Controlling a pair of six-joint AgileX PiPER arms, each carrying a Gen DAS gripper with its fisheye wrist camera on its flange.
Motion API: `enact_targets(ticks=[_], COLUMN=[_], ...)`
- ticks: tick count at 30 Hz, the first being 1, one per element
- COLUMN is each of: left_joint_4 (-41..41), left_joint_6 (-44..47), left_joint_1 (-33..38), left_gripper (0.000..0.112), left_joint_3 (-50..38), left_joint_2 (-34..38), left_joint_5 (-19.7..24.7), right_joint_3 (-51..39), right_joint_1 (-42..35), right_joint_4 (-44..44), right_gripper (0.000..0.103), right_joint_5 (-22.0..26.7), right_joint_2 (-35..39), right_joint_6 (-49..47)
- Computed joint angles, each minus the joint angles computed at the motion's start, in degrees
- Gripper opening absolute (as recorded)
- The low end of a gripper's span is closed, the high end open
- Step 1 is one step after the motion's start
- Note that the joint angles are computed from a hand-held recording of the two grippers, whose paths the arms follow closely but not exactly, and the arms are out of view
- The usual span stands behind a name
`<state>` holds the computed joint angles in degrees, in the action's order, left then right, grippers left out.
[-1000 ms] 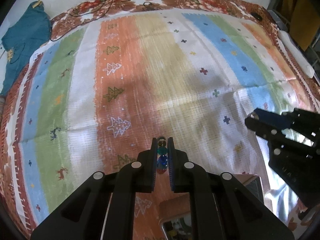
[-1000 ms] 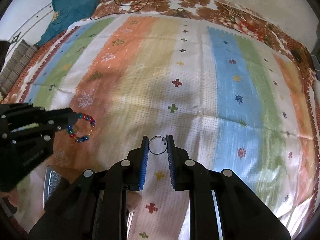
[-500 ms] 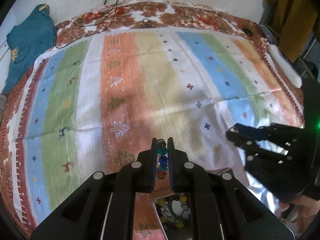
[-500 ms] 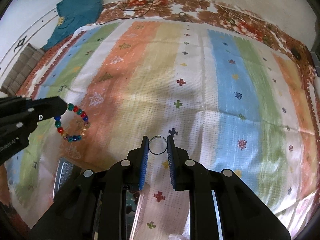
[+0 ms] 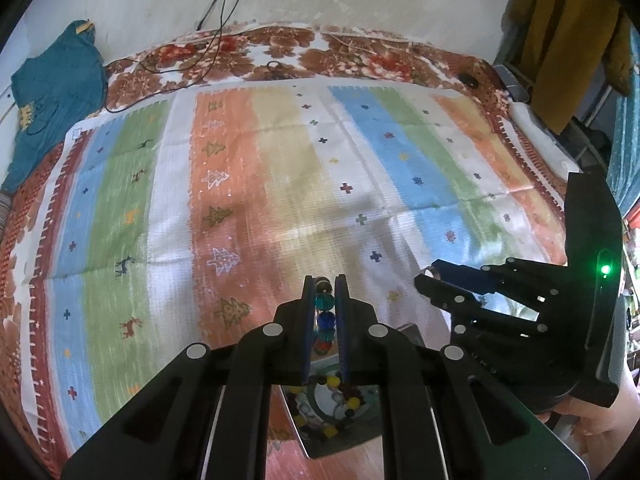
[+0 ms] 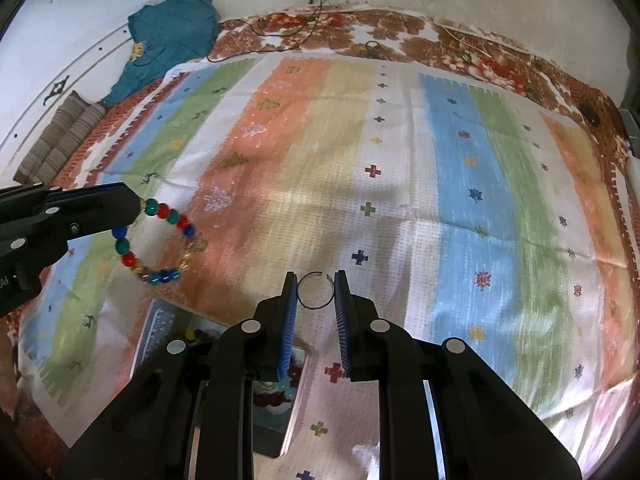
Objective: Organize jewelry
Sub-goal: 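Lift the bracelet and ring and carry them over the silver tin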
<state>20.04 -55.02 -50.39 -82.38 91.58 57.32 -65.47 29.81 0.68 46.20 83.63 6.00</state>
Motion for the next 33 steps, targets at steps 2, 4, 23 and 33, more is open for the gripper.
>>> enact_targets(ticks=[2,4,23,33], left_joint_4=[-0.1,0.3,4.1,6.3], left_joint_6=[-0.5,-1.3,-6.2,-12.2], left_joint_1=[-0.6,-1.5,-7.8,-11.4], left_gripper=[0.009,0.009,0.009,0.011], left_joint_3=[0.4,0.7,2.6,3.7], left_joint_2=[-0.9,-1.7,-5.3,-6.3], left_joint_5=[-0.3,-0.2,2.2,4.4], right_joint_3=[0.4,0.7,4.8,6.1], right_joint_1=[-0.1,0.1,2.9,4.5], right_joint_4=[1.7,3.0,5.4,4.7], right_gripper=[0.019,0.019,0.019,0.02], right_joint_5=[0.1,0.5,-0.3,0.9], right_joint_2=[-1.1,-2.1,-8.8,-10.7], right_joint_6=[-0.9,-1.3,-2.1,-0.4])
